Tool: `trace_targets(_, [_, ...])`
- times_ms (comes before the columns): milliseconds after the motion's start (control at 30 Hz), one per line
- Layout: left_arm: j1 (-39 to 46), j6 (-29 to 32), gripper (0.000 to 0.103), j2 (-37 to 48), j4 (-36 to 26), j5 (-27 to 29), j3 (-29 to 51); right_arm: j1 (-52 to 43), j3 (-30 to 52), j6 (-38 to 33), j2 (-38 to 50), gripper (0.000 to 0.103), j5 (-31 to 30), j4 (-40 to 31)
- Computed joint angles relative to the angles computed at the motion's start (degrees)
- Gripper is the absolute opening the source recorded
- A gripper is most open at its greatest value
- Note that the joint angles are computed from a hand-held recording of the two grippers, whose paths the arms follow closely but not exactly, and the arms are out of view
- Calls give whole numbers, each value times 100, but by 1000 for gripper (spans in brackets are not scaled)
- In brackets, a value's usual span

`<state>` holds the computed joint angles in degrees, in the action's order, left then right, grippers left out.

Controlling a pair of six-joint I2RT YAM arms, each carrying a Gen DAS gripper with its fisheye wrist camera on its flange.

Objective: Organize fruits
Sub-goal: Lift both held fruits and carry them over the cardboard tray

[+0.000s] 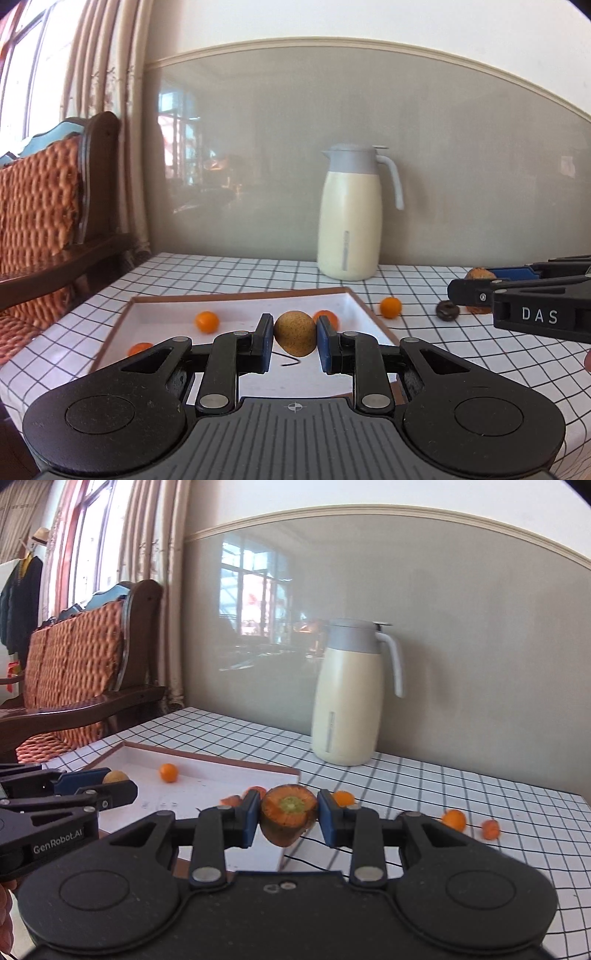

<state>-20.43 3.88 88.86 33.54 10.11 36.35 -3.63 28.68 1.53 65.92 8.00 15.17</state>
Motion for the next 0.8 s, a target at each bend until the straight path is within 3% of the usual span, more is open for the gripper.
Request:
trace_targets(400, [844,92,25,34,173,297,10,726,459,59,824,25,250,425])
trace_targets(800, [1258,-17,25,832,-24,333,1029,864,1235,-10,1794,25,380,636])
